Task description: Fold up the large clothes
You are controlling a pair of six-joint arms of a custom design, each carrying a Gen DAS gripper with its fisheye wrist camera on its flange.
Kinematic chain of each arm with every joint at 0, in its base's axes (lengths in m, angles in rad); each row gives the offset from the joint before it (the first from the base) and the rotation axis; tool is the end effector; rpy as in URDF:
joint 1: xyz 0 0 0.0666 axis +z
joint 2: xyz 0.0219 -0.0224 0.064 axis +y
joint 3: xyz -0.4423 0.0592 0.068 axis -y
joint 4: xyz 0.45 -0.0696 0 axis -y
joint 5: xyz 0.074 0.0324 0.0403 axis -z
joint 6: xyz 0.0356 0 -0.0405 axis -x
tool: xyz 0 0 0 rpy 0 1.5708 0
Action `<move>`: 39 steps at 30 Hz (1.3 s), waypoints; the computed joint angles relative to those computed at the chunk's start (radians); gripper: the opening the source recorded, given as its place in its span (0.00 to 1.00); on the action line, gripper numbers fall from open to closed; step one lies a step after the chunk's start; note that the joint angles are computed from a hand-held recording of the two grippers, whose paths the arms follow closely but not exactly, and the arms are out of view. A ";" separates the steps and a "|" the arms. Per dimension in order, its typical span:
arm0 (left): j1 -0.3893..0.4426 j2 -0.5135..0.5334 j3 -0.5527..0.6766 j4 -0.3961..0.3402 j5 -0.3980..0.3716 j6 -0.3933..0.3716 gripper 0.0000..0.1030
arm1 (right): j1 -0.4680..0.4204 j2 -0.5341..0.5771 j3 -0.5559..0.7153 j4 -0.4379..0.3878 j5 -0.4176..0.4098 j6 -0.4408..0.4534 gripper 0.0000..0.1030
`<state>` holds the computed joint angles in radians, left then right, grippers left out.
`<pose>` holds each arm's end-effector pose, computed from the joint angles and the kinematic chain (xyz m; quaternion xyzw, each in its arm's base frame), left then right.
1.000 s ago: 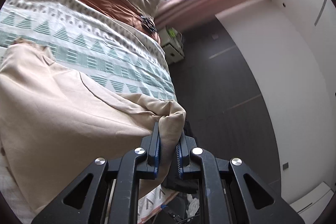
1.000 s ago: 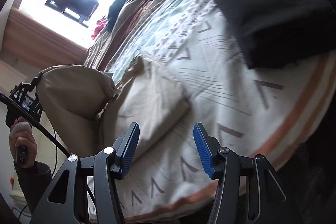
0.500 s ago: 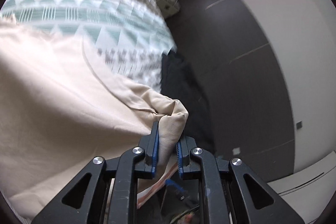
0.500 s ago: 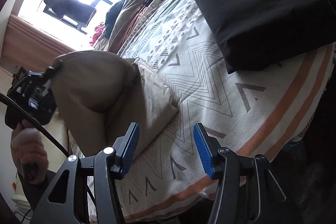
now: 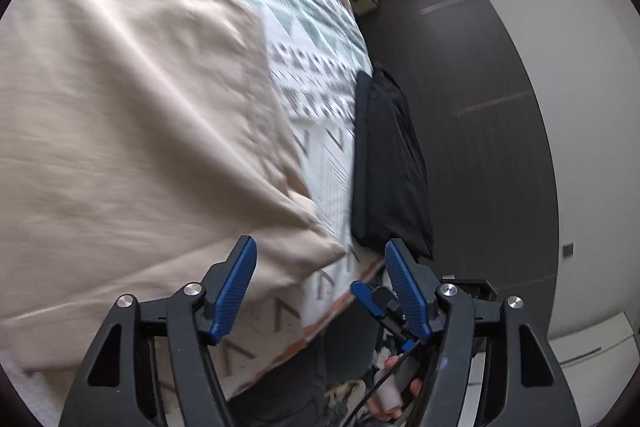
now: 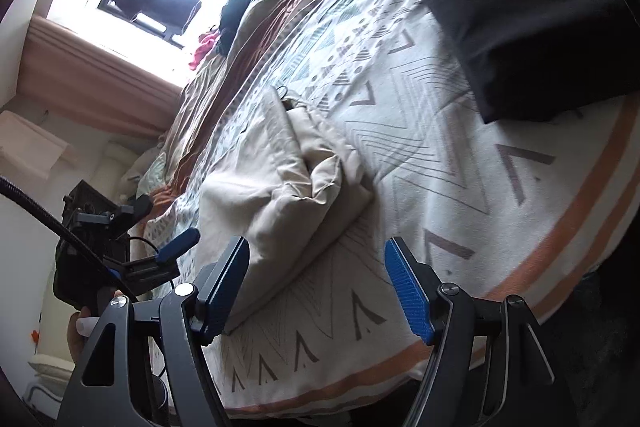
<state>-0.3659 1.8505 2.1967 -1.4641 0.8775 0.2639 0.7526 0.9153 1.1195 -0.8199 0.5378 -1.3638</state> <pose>0.6202 -0.2674 0.6026 0.1402 0.8762 -0.4566 0.0650 0.2551 0.2134 0.5534 0.3740 0.7798 0.2704 0.4229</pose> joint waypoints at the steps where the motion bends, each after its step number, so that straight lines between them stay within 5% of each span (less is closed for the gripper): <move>1: 0.009 -0.004 -0.007 0.015 -0.019 0.006 0.65 | -0.014 0.004 0.001 0.007 -0.016 0.015 0.67; 8: 0.109 -0.097 -0.153 0.133 -0.152 0.063 0.65 | -0.166 0.029 -0.002 0.091 -0.229 0.122 0.67; 15: 0.181 -0.170 -0.310 0.210 -0.206 0.117 0.65 | -0.280 0.088 0.029 0.142 -0.418 0.210 0.67; 21: 0.209 -0.206 -0.413 0.251 -0.214 0.163 0.65 | -0.380 0.179 0.084 0.118 -0.586 0.272 0.67; 31: 0.226 -0.207 -0.471 0.264 -0.170 0.187 0.65 | -0.523 0.290 0.117 0.261 -0.875 0.310 0.67; 34: 0.225 -0.199 -0.469 0.269 -0.174 0.195 0.65 | -0.552 0.348 0.158 0.258 -0.922 0.346 0.67; 39: 0.229 -0.189 -0.468 0.269 -0.184 0.202 0.65 | -0.576 0.466 0.281 0.141 -0.896 0.439 0.67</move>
